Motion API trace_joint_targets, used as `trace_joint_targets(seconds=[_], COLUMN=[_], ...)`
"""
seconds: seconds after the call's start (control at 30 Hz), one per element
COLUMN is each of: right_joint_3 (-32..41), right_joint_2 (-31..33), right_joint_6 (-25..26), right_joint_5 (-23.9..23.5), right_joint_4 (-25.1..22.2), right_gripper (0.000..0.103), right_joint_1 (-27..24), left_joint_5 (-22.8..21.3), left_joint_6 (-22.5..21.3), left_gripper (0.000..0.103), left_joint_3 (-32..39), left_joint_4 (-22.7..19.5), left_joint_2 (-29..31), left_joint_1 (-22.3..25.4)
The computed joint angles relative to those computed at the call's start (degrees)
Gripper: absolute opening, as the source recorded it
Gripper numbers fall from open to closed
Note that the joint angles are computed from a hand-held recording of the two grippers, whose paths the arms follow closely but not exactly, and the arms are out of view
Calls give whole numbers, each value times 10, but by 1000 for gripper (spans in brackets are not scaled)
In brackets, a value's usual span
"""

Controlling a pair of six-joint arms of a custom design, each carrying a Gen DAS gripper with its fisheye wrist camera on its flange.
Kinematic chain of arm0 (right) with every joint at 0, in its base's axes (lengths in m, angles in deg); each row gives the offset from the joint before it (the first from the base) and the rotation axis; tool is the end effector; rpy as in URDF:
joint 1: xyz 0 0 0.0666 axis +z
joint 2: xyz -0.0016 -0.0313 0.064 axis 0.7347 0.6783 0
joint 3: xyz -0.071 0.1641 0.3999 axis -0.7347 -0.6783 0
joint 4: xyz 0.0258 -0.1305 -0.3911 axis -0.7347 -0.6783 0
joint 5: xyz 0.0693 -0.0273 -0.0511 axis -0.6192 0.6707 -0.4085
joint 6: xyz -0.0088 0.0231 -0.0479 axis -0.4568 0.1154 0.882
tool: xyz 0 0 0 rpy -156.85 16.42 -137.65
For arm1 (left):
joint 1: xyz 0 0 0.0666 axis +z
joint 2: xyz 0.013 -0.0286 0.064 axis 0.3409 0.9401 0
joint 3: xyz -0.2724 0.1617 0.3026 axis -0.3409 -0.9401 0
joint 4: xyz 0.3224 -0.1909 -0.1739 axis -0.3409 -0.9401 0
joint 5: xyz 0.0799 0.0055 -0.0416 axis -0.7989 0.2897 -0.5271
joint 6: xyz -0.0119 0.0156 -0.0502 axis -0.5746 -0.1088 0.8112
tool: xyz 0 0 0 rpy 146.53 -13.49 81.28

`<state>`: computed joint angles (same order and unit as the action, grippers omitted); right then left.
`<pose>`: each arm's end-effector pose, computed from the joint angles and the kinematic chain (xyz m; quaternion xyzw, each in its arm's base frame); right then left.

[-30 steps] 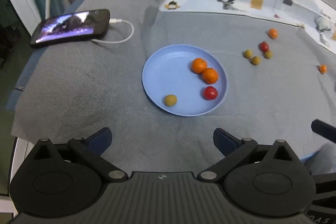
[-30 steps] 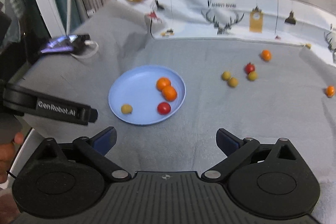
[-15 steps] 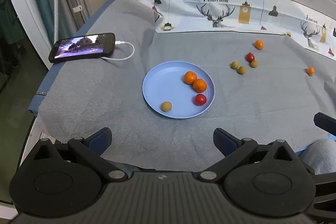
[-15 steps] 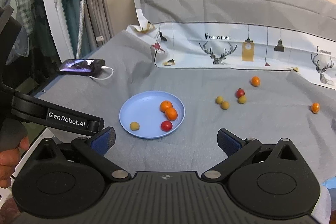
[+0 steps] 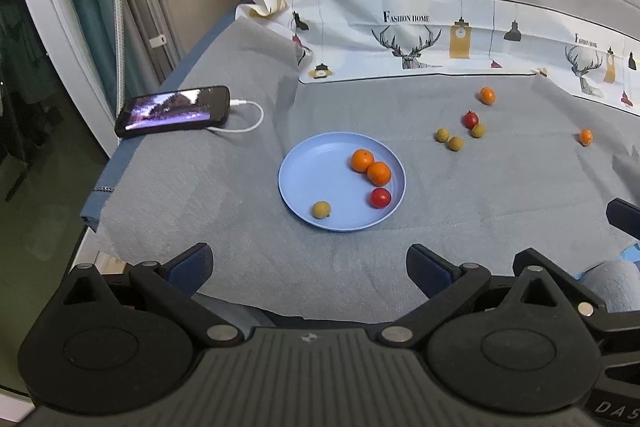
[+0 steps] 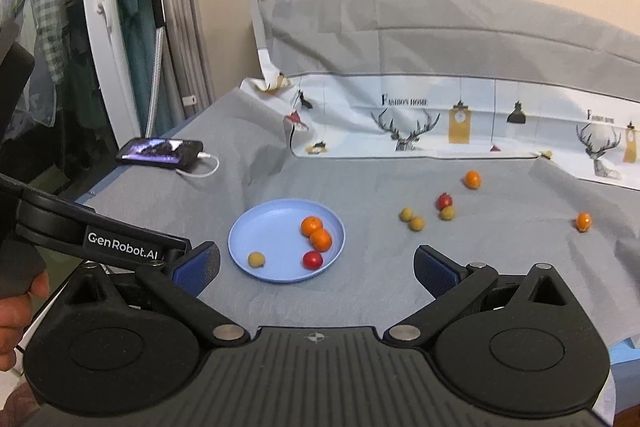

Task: Organize fruits
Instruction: 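Withdraw both tools from the plate toward the remaining fruits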

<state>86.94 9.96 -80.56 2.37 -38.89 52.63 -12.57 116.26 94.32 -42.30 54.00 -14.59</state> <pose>0.4250 0.0471 0.5252 -0.1144 0.8453 0.1063 0.5110 0.4457 -0.2856 0.5749 -0.0167 0.9358 0.0830 0.3423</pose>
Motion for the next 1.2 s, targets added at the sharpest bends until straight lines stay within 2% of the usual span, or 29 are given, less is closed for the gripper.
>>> trace_joint_targets(seconds=[0.33, 0.83, 1.03, 1.2], right_joint_3=[-21, -27, -22, -20], right_joint_2=[-28, -37, -29, -20], right_joint_6=[2, 11, 6, -4], right_joint_5=[17, 12, 11, 12], right_joint_4=[20, 22, 12, 8], right_gripper=[102, 102, 102, 102], right_joint_1=[10, 8, 7, 2], left_joint_5=[-20, -31, -22, 1], left_joint_6=[4, 4, 1, -8], left_gripper=[103, 103, 103, 103], left_joint_3=[-13, -13, -11, 9], left_joint_4=[9, 6, 4, -14], left_joint_2=[-19, -21, -14, 10], left_joint_1=[-15, -20, -16, -10])
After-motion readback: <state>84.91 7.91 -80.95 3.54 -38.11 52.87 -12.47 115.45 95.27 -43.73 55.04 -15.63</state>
